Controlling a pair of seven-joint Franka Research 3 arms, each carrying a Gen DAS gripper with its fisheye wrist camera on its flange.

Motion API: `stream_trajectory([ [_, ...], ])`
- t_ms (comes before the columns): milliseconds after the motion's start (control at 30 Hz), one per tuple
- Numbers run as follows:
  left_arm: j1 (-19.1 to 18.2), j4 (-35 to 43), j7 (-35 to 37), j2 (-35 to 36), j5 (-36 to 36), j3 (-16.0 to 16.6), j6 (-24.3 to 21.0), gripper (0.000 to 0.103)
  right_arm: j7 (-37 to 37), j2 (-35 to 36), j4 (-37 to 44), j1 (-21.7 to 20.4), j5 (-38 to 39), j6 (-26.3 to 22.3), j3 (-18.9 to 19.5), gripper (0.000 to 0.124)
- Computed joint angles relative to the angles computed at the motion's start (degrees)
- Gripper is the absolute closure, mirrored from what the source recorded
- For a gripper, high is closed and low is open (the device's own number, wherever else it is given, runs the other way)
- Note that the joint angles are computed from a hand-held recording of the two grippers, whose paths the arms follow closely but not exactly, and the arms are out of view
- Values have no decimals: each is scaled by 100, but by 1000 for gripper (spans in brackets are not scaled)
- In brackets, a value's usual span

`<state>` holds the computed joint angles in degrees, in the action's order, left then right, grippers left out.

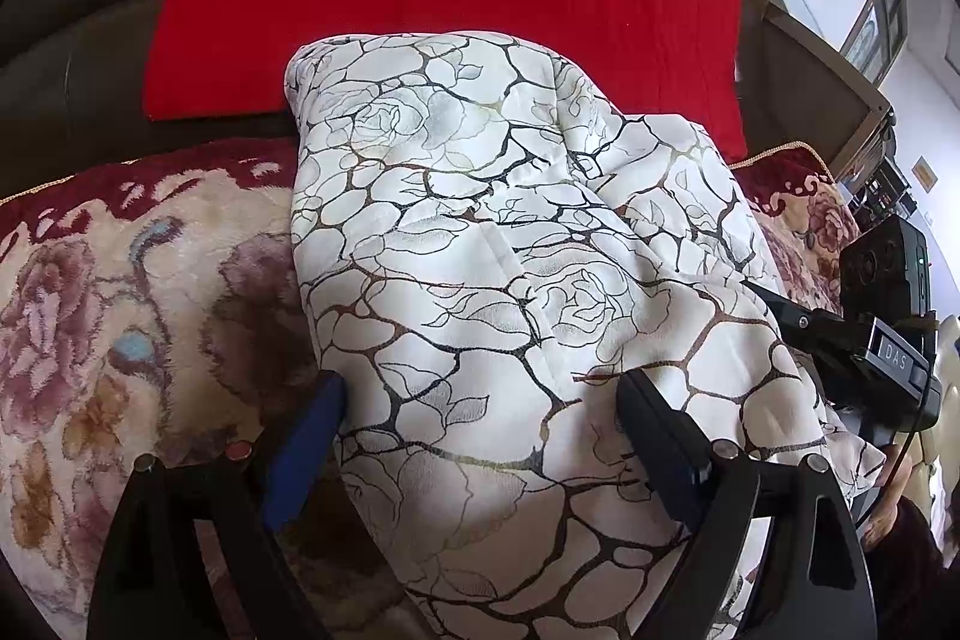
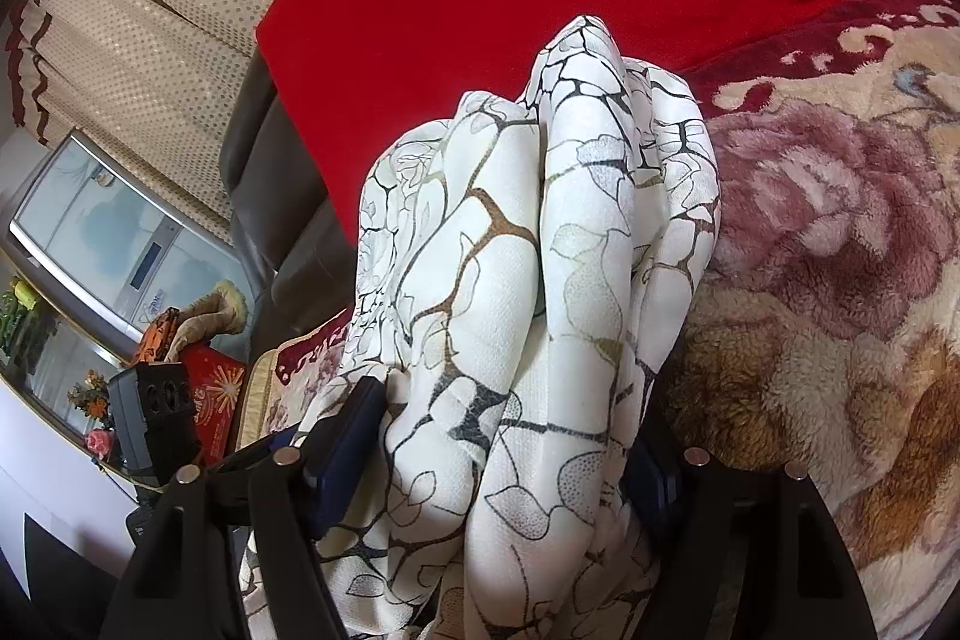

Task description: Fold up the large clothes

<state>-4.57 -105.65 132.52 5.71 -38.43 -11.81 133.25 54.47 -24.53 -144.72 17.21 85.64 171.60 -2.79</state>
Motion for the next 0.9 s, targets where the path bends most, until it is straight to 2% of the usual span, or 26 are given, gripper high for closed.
stream_trajectory([
  [300,28,17,83,18,-185,-7,-75,14,-15,-7,-1,-3,28,5,5,48],
  [467,55,-39,280,-31,-439,-5,-50,25,-69,-22,2,1,111,19,14,48],
  [567,41,-45,280,-29,-435,12,-65,25,-64,-26,6,-7,134,38,44,48],
  [667,60,98,146,89,-407,19,-276,15,-14,-22,2,-8,89,69,70,48],
  [833,133,167,202,145,-557,-4,-401,16,-47,-6,7,11,112,119,70,48],
  [900,127,88,230,84,-612,-17,-244,27,-29,2,12,17,103,155,89,48],
])
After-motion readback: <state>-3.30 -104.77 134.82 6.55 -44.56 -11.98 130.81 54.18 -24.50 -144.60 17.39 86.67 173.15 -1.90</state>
